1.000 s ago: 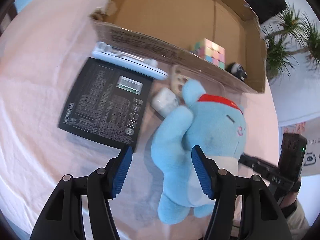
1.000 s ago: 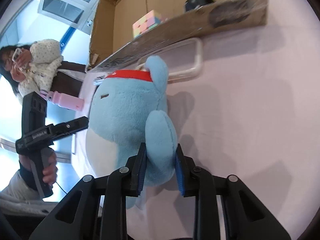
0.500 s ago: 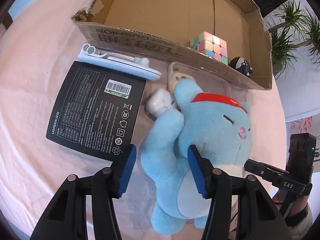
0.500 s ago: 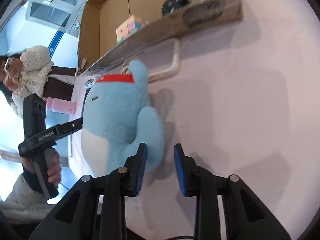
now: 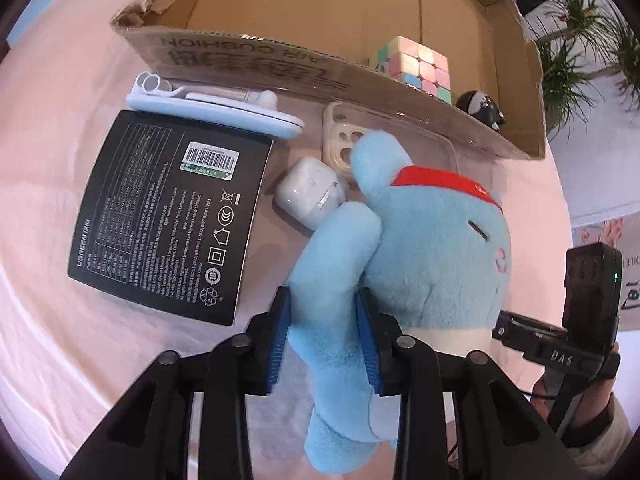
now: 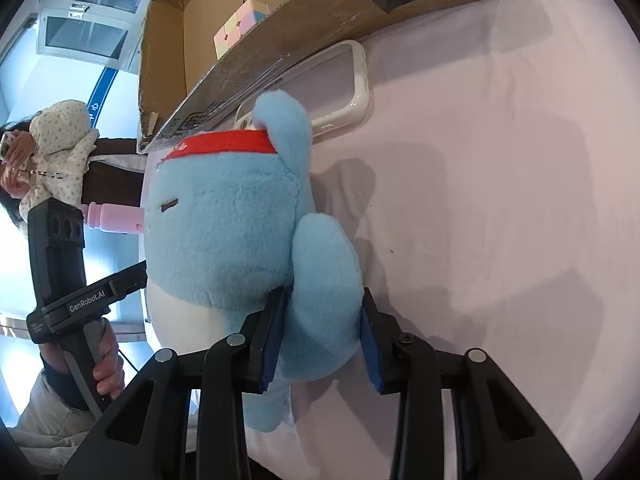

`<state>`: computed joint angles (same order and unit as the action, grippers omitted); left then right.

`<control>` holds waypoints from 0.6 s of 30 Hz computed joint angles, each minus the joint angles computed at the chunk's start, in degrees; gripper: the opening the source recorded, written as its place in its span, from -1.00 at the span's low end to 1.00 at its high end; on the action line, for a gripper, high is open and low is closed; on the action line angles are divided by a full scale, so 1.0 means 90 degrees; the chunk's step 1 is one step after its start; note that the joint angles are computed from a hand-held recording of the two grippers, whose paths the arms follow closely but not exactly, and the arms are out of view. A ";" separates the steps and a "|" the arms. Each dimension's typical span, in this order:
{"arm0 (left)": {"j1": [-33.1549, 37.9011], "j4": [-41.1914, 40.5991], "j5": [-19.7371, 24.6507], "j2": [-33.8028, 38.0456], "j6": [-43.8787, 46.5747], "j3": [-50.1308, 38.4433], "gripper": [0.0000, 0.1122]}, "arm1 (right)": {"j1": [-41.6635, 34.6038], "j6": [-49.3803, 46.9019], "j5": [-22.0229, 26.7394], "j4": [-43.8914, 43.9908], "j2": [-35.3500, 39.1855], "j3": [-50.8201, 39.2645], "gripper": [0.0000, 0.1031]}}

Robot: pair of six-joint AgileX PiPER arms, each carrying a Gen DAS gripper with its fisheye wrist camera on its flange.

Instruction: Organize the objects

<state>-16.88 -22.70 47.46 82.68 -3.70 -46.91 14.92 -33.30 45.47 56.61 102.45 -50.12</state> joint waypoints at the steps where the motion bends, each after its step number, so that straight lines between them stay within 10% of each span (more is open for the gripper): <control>1: -0.0012 0.0028 0.0013 0.0079 -0.0047 -0.0022 -0.43 | -0.0048 -0.0007 0.0066 -0.0050 0.0039 -0.0039 -0.37; 18: -0.0334 0.0266 0.0433 -0.0177 -0.0669 -0.0437 -0.51 | 0.0058 0.0423 0.0157 -0.0880 -0.0659 -0.0177 -0.38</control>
